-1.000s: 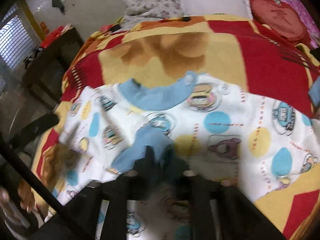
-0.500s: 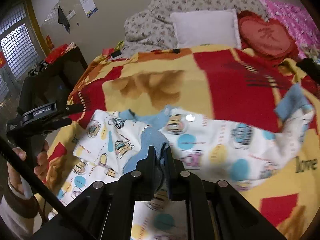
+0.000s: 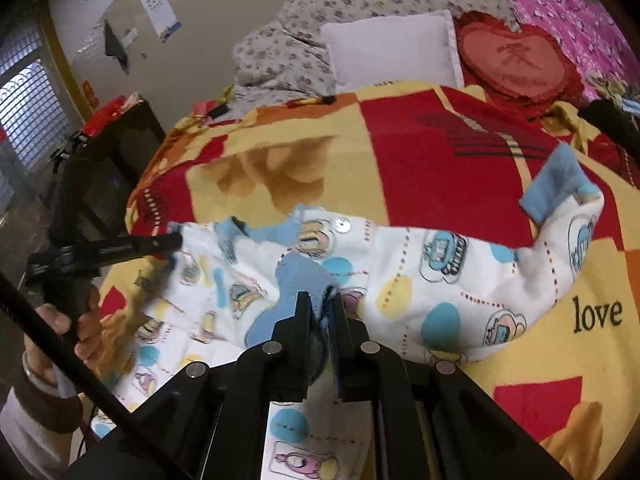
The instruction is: Fold small clothes
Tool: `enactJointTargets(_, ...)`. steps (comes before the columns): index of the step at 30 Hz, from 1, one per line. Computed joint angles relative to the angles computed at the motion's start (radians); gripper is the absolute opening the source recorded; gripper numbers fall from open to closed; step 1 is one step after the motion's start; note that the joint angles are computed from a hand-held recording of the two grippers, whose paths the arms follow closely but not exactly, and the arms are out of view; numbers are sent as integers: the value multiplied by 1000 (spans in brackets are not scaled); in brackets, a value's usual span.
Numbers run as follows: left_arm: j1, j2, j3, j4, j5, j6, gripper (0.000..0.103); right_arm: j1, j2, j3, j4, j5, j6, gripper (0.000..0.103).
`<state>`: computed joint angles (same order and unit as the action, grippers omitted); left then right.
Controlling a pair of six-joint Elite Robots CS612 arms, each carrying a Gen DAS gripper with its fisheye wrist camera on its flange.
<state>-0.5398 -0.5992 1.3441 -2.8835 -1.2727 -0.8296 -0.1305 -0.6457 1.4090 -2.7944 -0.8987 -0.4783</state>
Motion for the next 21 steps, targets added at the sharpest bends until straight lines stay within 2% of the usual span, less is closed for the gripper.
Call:
enactJointTargets(4,8,-10,16,-24,23,7,6,12,5,-9,4,0,-8,9)
enactJointTargets(6,16,1,-1,8,2,2,6,22,18,-29,16,-14,2,9)
enactJointTargets(10,22,25,-38,88,11,8,6,47,55,-92,64,-73,33,9)
enactJointTargets(15,30,21,-16,62,-10,-4,6,66,93,-152,118,-154,31,9)
enactJointTargets(17,26,7,-1,60,-5,-6,7,59,98,-159,131,-137,50,10)
enactJointTargets(19,21,-12,23,47,5,-13,11,49,87,-144,97,-128,86,15)
enactJointTargets(20,16,-25,45,20,8,-10,22,45,79,-131,76,-126,88,16)
enactJointTargets(21,13,-31,53,6,12,-9,38,40,69,-116,63,-114,78,17)
